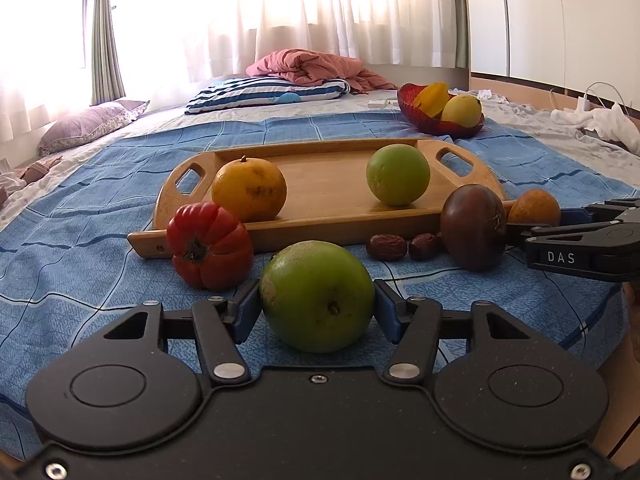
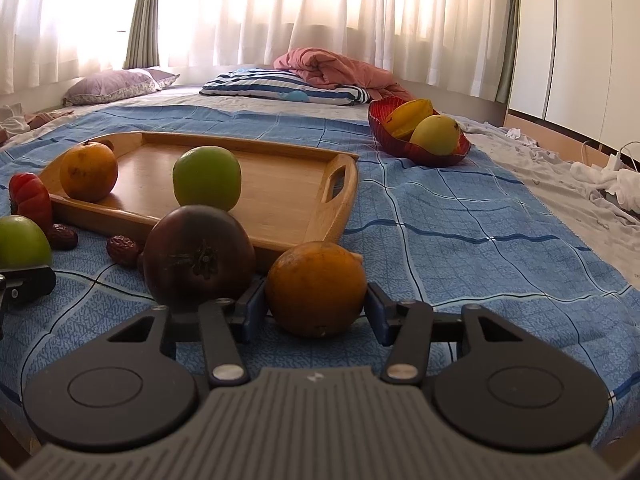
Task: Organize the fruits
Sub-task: 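Carry the green fruit in the left tool and small orange in the right tool onto the tray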
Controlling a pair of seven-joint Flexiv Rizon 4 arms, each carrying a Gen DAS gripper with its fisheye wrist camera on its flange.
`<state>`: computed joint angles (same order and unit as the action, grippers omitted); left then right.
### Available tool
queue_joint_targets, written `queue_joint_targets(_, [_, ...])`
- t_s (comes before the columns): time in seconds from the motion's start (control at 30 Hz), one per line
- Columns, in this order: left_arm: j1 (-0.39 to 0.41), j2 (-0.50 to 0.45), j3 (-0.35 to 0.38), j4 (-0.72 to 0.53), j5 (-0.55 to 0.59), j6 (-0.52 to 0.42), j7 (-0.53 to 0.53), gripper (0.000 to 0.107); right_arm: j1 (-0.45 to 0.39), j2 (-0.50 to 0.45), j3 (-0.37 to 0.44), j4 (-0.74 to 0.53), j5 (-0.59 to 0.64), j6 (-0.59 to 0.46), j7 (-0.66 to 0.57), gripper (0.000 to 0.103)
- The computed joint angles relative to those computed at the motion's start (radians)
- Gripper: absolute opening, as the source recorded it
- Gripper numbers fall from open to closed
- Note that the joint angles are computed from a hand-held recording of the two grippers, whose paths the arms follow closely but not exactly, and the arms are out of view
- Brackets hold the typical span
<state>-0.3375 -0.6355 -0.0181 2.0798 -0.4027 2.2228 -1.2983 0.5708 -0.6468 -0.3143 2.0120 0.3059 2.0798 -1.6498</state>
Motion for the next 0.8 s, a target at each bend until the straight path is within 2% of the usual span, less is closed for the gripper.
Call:
queue_joint_targets(0.33, [0.032, 0.048, -0.011, -0.001, 0.049, 0.014, 0.009, 0.056, 0.027, 0.037, -0.028, 0.005, 0.036, -0.004, 0.016, 0.055])
queue_joint_targets(0.57, [0.104, 0.090, -0.028, -0.047, 0.090, -0.061, -0.020, 0.056, -0.007, 0.072, 0.001, -0.024, 0.010, -0.032, 0.039, 0.055])
queue_joint_targets(0.8, [0.203, 0.108, -0.060, -0.120, 0.164, -0.167, -0.075, 0.056, -0.057, 0.078, 0.028, -0.088, -0.063, -0.124, 0.130, 0.055])
